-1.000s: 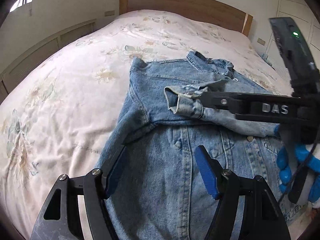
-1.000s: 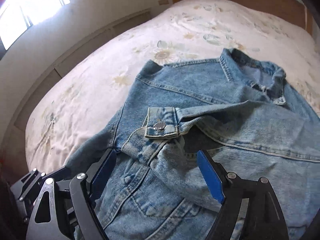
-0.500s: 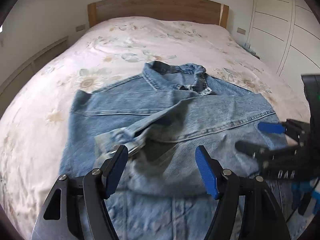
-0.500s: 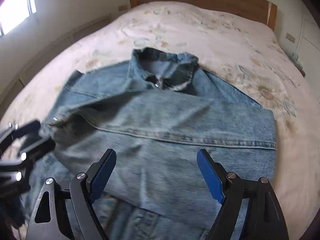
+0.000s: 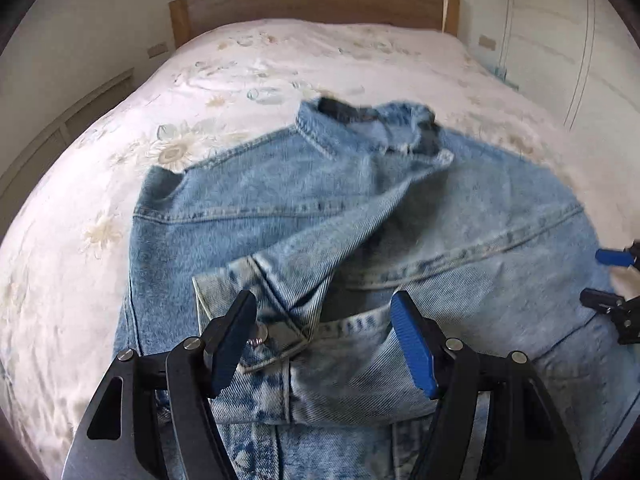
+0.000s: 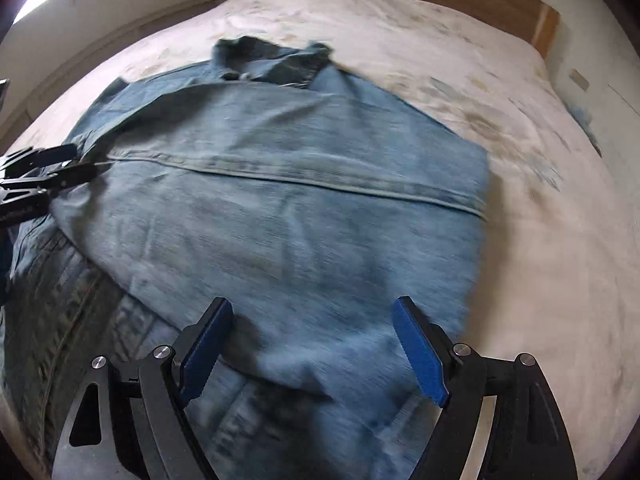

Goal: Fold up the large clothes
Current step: 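Lay the sleeve flat on the jacket and open the right tool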

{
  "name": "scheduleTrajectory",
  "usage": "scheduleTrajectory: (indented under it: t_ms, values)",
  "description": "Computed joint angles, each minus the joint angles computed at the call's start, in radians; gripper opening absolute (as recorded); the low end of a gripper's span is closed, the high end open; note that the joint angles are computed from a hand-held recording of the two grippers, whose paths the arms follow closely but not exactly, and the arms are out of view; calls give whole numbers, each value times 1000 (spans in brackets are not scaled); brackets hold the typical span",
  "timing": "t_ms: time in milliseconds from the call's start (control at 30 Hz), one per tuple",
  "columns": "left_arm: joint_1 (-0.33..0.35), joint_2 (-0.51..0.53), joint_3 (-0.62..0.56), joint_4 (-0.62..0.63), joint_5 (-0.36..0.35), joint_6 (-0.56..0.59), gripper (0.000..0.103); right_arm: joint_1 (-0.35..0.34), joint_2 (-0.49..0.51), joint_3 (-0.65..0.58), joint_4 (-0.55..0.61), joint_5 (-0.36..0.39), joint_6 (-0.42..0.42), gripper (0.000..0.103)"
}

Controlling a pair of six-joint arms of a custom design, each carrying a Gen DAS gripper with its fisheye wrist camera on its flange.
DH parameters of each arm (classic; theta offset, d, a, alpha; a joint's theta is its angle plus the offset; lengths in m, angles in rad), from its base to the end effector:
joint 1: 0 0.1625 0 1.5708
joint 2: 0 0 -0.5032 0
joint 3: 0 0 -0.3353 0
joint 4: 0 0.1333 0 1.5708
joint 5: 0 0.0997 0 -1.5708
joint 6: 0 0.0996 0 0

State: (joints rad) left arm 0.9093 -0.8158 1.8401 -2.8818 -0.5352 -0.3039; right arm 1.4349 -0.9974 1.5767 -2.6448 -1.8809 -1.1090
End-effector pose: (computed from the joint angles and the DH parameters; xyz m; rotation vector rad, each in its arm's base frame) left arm -0.2137 -0.6309 0.2220 0.2132 2.1970 -0.8629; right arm 0.0090 -0.6940 0.3655 1.1212 -2.3383 0.2955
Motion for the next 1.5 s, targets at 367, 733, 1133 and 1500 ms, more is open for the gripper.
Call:
scheduleTrajectory:
  t_ms: [367,733,1133,1500]
  values:
    - [33,137,-245,87,-8,144,64,68,100,-159,31,84,154,83]
    - [122,88,-268,141,-93,87,71,45,198,-299,109,32,177,83]
    - [9,0,-119,113,5,-2,71,40,66,-165,27,17,151,83]
    - [-19,58,-12,62,-19,8,71,31,28,59,-100,5,97,84]
